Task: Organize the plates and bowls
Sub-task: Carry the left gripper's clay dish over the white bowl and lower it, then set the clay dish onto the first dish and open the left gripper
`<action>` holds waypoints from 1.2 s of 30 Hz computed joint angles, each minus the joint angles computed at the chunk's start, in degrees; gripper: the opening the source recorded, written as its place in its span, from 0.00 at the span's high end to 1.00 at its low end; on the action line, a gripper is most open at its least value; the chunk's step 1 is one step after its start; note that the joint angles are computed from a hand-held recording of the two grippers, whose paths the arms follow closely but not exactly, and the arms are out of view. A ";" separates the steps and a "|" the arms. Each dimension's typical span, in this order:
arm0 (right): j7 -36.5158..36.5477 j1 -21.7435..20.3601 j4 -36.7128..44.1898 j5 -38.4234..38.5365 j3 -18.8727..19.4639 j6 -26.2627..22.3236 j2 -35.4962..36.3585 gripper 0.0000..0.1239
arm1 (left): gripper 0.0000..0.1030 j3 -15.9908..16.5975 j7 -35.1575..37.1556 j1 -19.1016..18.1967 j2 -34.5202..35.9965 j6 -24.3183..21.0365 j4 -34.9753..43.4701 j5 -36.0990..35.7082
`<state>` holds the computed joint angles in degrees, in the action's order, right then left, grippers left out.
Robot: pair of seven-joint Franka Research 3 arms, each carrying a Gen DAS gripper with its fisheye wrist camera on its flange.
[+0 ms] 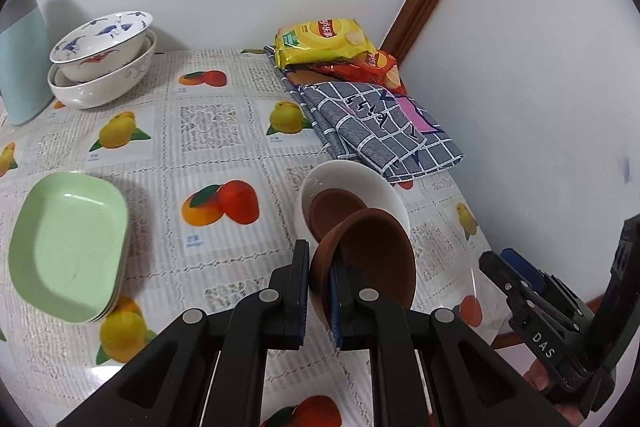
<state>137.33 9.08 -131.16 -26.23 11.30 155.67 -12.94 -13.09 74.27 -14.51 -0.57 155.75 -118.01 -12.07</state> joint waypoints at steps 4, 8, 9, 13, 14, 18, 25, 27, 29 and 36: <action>2.83 -0.94 1.57 -4.92 0.98 -2.88 0.90 0.64 | 0.91 -0.34 -0.40 0.18 3.19 -0.72 3.12 0.75; 2.96 -0.08 2.86 -7.36 0.16 -3.72 2.35 0.60 | 0.91 -0.99 -1.07 0.66 6.30 -2.08 6.59 2.14; 2.62 0.32 3.28 -7.04 -0.25 -3.89 2.91 0.60 | 0.91 -1.16 -1.22 0.75 7.15 -2.40 7.56 2.57; 1.45 1.53 3.80 -4.67 -1.98 -3.24 4.28 0.60 | 0.91 -1.71 -2.30 0.83 10.21 -3.77 11.02 5.02; 0.90 1.79 3.83 -3.71 -2.40 -3.14 4.54 0.60 | 0.91 -1.84 -2.56 0.82 10.97 -4.12 11.83 5.56; -0.31 2.28 3.58 -1.84 -3.23 -2.87 5.01 0.60 | 0.91 -2.13 -3.78 0.74 13.69 -4.78 14.43 7.61; -1.25 2.22 2.43 -0.46 -3.65 -2.57 4.68 0.60 | 0.91 -2.63 -4.94 0.78 17.44 -6.32 18.18 9.71; -1.87 2.26 2.45 0.05 -3.65 -2.75 4.80 0.60 | 0.91 -2.36 -5.89 0.42 18.35 -6.64 19.06 10.97; -2.08 2.21 2.22 -0.03 -3.59 -2.57 4.77 0.60 | 0.91 -2.33 -6.45 0.41 19.42 -7.20 20.05 11.52; -1.73 1.87 2.06 -0.87 -3.52 -2.82 4.85 0.60 | 0.91 -2.93 -6.09 0.89 21.56 -8.11 21.87 11.64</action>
